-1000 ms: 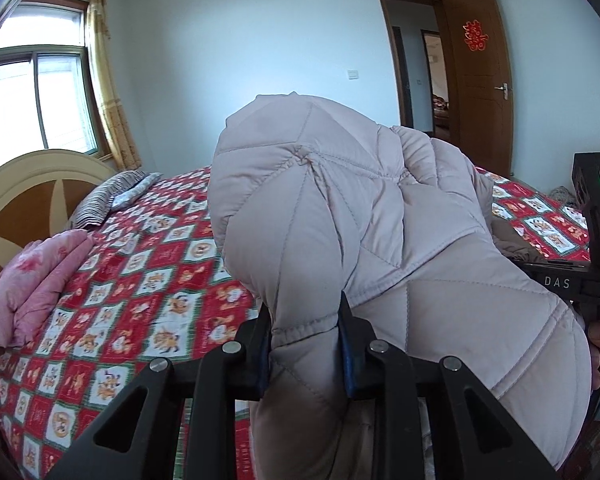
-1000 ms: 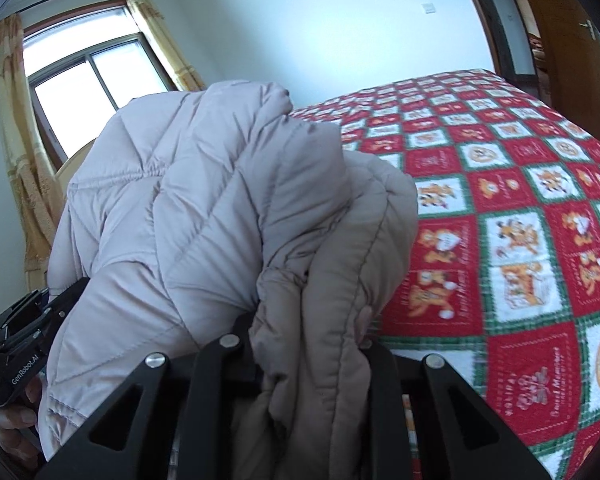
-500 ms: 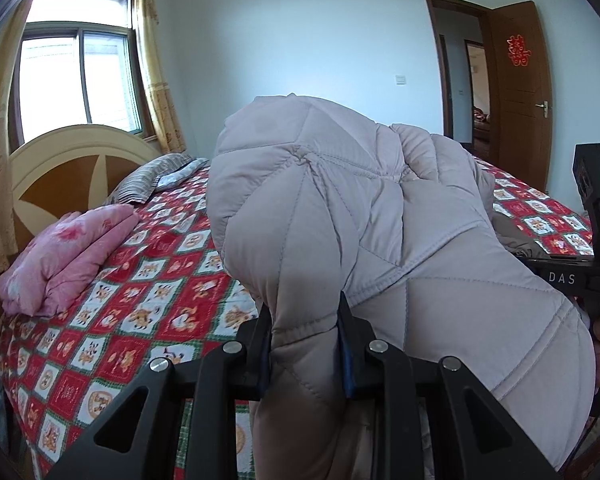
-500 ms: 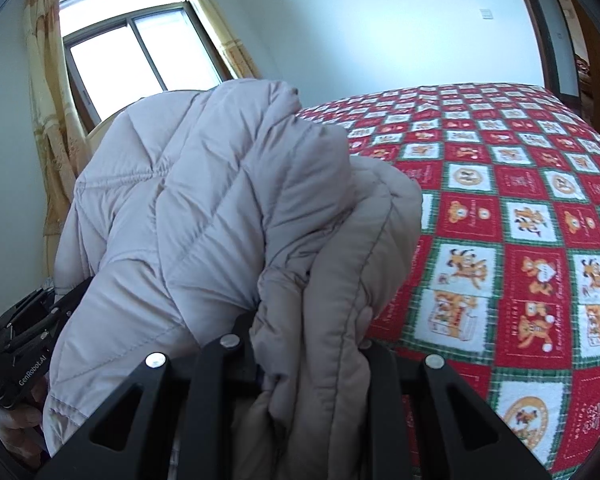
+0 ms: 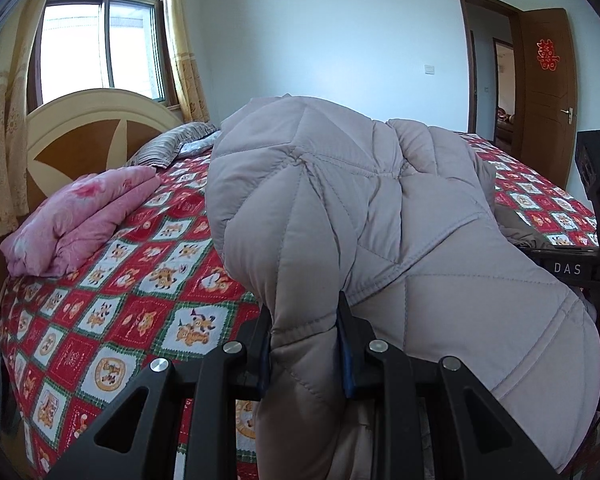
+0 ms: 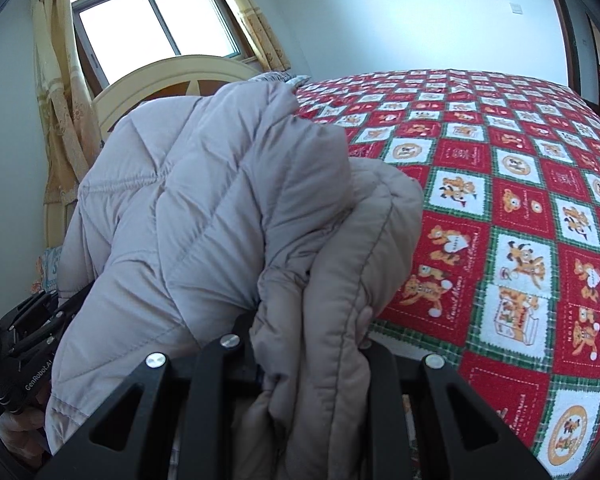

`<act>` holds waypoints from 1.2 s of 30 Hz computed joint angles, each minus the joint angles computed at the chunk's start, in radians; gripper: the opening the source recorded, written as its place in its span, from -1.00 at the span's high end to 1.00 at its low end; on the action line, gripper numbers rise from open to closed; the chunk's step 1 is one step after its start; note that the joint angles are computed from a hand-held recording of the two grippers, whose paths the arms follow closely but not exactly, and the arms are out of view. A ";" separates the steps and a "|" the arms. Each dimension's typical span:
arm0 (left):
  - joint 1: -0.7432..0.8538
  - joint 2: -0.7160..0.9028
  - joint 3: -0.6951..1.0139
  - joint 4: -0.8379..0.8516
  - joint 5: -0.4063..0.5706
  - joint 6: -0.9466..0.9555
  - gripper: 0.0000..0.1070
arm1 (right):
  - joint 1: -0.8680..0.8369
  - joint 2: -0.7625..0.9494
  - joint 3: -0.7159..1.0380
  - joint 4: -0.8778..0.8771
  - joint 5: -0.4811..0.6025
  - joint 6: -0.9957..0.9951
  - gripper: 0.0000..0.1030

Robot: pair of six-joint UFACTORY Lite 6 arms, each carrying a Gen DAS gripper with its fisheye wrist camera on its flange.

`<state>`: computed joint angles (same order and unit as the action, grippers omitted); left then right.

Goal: Fold large clothes
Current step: 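Carry the rolled jacket with both grippers toward the bed center, then lower the jacket onto the quilt and open both grippers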

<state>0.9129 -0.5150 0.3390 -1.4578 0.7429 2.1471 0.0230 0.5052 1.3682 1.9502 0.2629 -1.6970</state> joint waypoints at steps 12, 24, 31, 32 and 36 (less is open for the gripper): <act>0.086 0.244 0.066 -0.108 0.013 0.191 0.48 | 0.044 0.157 0.209 -0.428 -0.038 0.404 0.55; 0.125 0.429 0.072 -0.351 0.007 0.474 -0.20 | 0.045 0.313 0.388 -0.817 -0.004 0.780 0.37; 0.136 0.511 0.104 -0.412 0.019 0.510 -0.57 | 0.026 0.374 0.437 -0.840 0.014 0.827 0.08; 0.136 0.513 0.103 -0.416 0.020 0.515 -0.57 | 0.024 0.380 0.441 -0.839 0.018 0.827 0.07; 0.123 0.513 0.097 -0.447 0.010 0.543 -0.57 | 0.033 0.395 0.480 -1.015 0.016 0.992 0.04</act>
<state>1.0364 -0.0020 0.4363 -1.9046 0.7526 2.6900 0.0560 0.8997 1.8483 0.9355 0.2792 -0.7046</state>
